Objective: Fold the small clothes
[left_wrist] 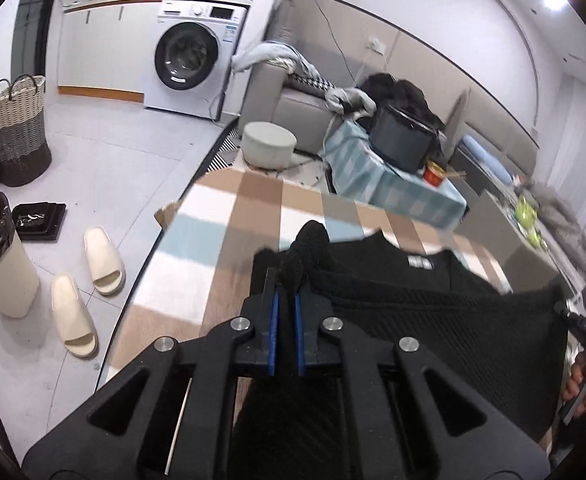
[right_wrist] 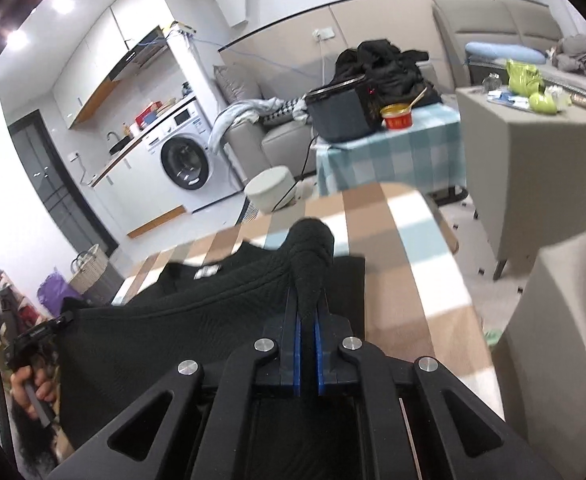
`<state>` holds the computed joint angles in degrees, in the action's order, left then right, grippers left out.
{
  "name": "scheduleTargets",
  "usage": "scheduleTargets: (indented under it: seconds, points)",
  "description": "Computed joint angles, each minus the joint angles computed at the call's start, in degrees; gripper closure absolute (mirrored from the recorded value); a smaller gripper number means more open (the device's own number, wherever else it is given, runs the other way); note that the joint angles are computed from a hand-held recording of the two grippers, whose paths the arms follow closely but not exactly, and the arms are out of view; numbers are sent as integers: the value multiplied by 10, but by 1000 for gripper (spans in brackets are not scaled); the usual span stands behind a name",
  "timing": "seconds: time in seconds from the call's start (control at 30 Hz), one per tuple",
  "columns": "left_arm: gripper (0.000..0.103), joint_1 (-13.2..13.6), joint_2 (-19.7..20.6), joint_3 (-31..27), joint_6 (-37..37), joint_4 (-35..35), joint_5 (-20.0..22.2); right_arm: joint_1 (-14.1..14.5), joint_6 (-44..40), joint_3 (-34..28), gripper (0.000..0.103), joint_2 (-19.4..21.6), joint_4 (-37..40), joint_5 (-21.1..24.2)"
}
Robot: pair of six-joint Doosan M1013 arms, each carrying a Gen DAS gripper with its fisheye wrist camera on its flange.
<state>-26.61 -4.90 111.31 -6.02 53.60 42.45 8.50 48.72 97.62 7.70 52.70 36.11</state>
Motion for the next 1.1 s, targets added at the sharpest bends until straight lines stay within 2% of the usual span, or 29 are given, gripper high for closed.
scheduleTargets:
  seconds: [0.1, 0.17, 0.2, 0.23, 0.27, 0.3, 0.37, 0.43, 0.5, 0.53, 0.6, 0.7, 0.83, 0.9, 0.97, 1.0, 1.03, 1.1]
  points:
    - [99, 17, 12, -10, -22, 16, -3, 12, 47, -25, 99, 22, -14, -24]
    - [98, 25, 23, -18, -37, 28, 6, 21, 97, -41, 98, 38, -31, -58]
    - [97, 30, 30, -23, -35, 17, 11, 25, 138, -50, 93, 44, -64, -64]
    - [87, 37, 41, -36, -12, -22, 29, 30, 209, -66, 77, 55, -127, -57]
    - [77, 41, 48, -43, 8, -52, 41, 33, 257, -73, 72, 60, -172, -50]
    - [69, 43, 50, -44, 15, -67, 47, 34, 275, -75, 67, 62, -187, -44]
    - [44, 40, 44, -33, 12, -66, 40, 33, 251, -70, 62, 58, -187, -27]
    - [34, 34, 36, -23, 26, -73, 42, 33, 231, -64, 61, 52, -197, -6]
    - [34, 29, 30, -17, 67, -103, 47, 32, 226, -59, 57, 47, -217, 30]
    - [34, 25, 27, -14, 76, -112, 53, 30, 219, -54, 52, 44, -219, 45]
    - [34, 14, 22, -6, 96, -134, 66, 29, 217, -43, 48, 38, -237, 61]
    - [34, 3, 21, 5, 134, -177, 83, 22, 208, -18, 48, 25, -248, 80]
    - [34, -9, 19, 20, 161, -226, 68, 10, 186, 11, 48, 6, -238, 106]
    - [42, -19, 20, 20, 177, -223, 70, 3, 152, 19, 48, 1, -215, 115]
    - [63, -26, 19, 22, 180, -218, 63, 5, 141, 23, 49, -2, -219, 117]
    - [69, -29, 20, 23, 185, -215, 55, 7, 137, 24, 58, -2, -222, 115]
    - [82, -30, 21, 24, 196, -217, 45, 11, 127, 25, 71, -2, -225, 114]
    - [86, -41, 25, 20, 201, -208, 58, 22, 134, 26, 74, -3, -257, 106]
